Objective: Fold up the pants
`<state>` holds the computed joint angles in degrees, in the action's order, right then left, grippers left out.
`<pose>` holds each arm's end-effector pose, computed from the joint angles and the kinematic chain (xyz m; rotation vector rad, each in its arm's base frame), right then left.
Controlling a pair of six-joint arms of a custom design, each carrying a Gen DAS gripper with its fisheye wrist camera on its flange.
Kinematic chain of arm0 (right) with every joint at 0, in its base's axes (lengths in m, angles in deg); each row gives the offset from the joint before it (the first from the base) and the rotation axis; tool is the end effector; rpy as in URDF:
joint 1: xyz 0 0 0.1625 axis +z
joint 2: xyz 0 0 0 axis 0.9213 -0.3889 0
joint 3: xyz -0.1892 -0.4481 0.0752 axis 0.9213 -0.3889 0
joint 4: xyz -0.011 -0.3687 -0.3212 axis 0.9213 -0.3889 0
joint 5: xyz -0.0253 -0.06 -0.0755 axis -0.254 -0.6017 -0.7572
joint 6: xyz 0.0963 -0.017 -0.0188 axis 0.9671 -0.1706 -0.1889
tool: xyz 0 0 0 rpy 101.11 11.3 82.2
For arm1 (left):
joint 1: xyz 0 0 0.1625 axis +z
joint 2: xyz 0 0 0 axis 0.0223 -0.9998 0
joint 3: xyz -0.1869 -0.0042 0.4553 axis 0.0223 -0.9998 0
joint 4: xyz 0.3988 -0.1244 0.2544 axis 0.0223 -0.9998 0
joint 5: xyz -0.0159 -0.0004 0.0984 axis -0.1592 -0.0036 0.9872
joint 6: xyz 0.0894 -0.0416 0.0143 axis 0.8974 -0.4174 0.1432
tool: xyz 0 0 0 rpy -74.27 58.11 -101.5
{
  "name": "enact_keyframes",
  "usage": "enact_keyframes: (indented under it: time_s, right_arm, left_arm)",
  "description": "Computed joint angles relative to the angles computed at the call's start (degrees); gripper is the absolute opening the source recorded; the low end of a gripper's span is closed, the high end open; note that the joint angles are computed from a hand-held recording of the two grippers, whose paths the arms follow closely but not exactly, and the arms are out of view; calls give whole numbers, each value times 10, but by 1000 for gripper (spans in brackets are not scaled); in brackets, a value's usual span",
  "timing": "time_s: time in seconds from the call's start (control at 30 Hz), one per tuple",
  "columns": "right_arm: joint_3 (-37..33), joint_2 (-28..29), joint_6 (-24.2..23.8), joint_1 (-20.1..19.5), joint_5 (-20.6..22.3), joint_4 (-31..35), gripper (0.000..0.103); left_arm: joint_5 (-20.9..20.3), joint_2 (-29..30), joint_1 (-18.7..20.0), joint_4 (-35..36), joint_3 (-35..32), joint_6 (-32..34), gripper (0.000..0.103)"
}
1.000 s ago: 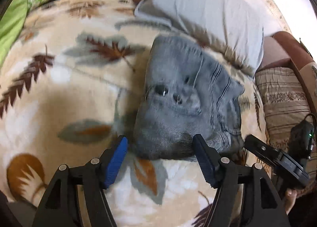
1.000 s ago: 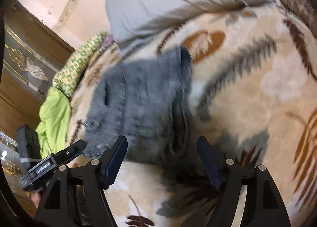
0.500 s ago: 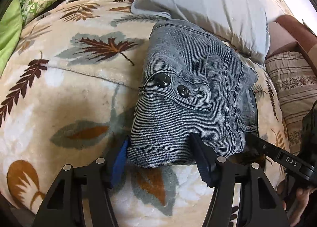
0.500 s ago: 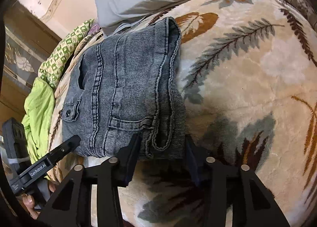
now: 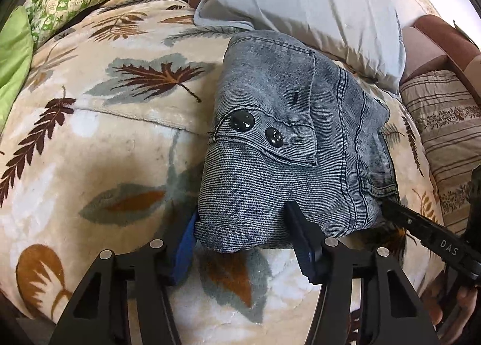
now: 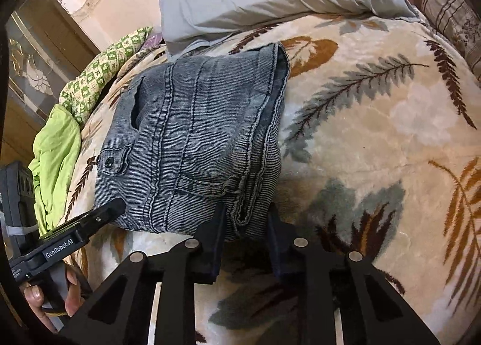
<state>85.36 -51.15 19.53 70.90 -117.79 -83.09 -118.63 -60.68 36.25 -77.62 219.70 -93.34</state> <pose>0.3766 -0.2537 0.0580 0.0129 -2.5100 0.7575 -0.0852 -0.3064 0.3705 0.3297 2.6179 -0.5911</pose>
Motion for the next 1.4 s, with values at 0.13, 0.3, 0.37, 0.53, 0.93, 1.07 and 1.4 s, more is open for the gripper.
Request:
enact_keyframes:
  time_s: [0.13,0.3,0.37,0.53,0.93,1.07,1.4]
  right_arm:
    - [-1,-3,6,8,-5,3,24]
    - [13,-7,4,-9,22,-11,36]
    - [23,-17,7,-10,32,-38,43]
    - [18,-36,-1,19,-3,-51,65]
    - [-31,-47,-128,-85,53,-86,38]
    - [-25,-38,-170,-136,106,-144,38]
    - [-59,-26,-188,-96,30,-107,4]
  left_arm:
    - [5,-1,0,3,0,9,57]
    - [26,2,-10,13,2,10,58]
    - [30,-3,-21,27,-3,3,59]
    - [39,-45,-75,65,-24,-22,58]
    - [-30,125,75,-171,-86,140,59]
    - [-89,225,166,-220,-128,173,51]
    - [-167,257,233,-264,-155,184,29]
